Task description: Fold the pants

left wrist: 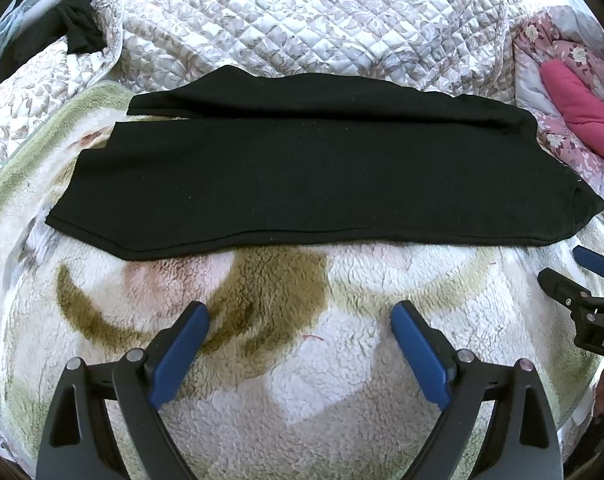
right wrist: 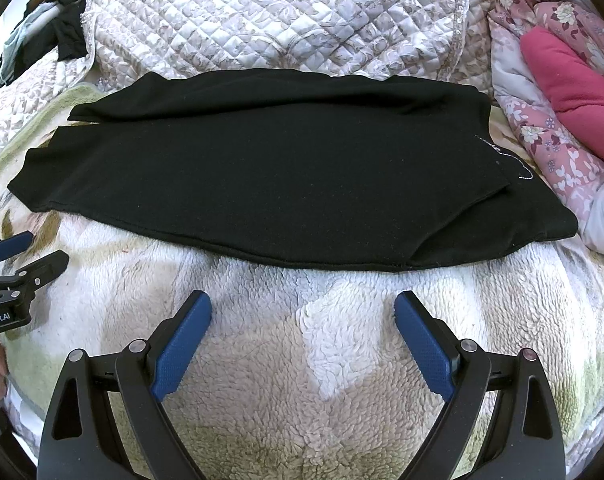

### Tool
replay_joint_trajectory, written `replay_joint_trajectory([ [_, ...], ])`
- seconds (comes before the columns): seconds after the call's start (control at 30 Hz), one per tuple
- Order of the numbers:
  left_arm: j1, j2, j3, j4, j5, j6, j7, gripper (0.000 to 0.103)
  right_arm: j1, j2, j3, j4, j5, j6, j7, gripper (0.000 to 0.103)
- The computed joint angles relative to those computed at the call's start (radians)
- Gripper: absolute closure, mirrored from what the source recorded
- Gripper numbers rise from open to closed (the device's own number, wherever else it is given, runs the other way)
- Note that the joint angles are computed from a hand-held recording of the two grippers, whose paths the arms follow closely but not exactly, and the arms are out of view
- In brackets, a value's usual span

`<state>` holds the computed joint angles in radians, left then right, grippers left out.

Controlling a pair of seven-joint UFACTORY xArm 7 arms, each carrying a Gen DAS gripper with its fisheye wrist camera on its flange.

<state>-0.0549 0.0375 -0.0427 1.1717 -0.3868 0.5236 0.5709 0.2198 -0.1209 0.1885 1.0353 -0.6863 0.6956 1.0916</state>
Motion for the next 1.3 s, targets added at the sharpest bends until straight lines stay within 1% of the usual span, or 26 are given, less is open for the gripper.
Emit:
replay_joint_trajectory([
  [1.3,-0.001,-0.004,0.0,-0.008,-0.006,-0.009,0.007,0.008,0.003,0.005,-0.002,-0.004,0.004,0.0,-0.001,0.01],
])
